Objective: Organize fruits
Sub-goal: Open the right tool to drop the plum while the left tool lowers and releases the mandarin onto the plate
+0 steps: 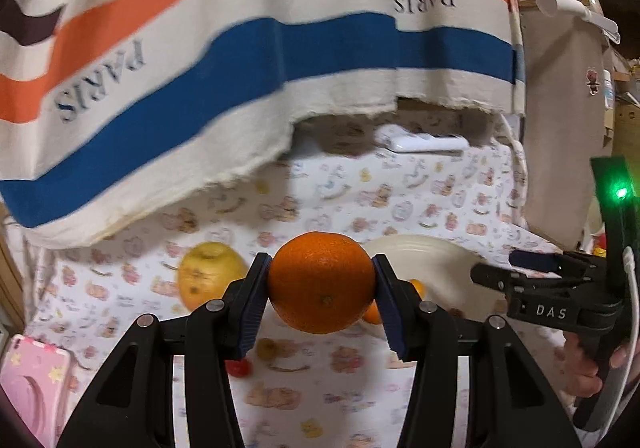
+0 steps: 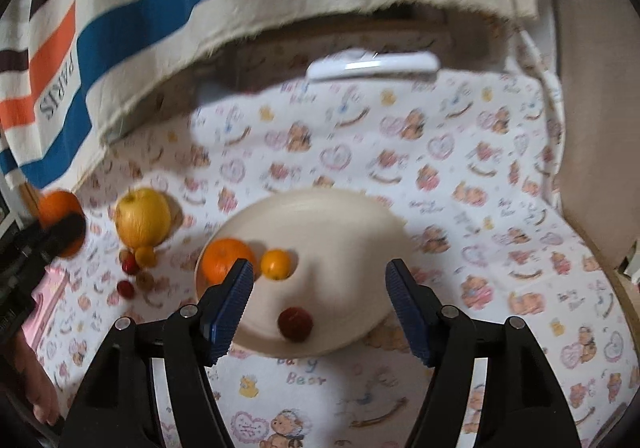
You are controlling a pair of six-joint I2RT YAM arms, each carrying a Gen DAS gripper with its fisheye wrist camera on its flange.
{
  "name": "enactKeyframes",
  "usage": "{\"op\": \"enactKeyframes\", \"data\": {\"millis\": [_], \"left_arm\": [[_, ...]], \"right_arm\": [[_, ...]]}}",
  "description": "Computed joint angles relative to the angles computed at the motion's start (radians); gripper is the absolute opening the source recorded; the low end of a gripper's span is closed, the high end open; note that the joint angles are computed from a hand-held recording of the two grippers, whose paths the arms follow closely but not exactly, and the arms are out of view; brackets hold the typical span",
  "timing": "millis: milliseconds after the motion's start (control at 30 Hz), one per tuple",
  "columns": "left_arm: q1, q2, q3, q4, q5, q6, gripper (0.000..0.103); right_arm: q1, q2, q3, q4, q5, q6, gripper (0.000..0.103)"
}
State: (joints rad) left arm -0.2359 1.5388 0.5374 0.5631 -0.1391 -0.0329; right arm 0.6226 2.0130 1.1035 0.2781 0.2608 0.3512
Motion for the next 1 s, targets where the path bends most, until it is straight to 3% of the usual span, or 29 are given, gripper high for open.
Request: {"op": "enactKeyframes", "data": {"millis": [100,233,433,567,633,1000], "left_arm": [[-0.023,0.051,0.081,-0.095,0.055,-0.015,0.049],[-0.069,0.149,0.187,-0.189,0.068,-0.016,0.049],[-0.133,0.27,0.304,-0.279,0.06,-0.028,0.049],[-0.165,0.337,0.37,-0.348,-0.015,-0.057,0.049],[-0.157,0.356,0.394,-0.38,0.007,-0.081,0.049],[-0.148,0.387,0.397,-0.358,0.033,-0.101,0.05]], "right_arm": [[-0.006,-0.046,-0.051,0.048,0.031,0.019,0.077],[-0.004,-0.066,-0.08,0.076,0.081,0.034,0.077],[-0.029,-0.076,-0.084,0.06,0.034,0.067,0.077],[-0.041,-0.066,-0.071,0.037,0.006,0.087,0.077],[-0.045,-0.064,-0.068,0.028,-0.013,0.099,0.077],[-0.055,-0.042,-0.037,-0.016,-0.021,0.116,0.077]]}}
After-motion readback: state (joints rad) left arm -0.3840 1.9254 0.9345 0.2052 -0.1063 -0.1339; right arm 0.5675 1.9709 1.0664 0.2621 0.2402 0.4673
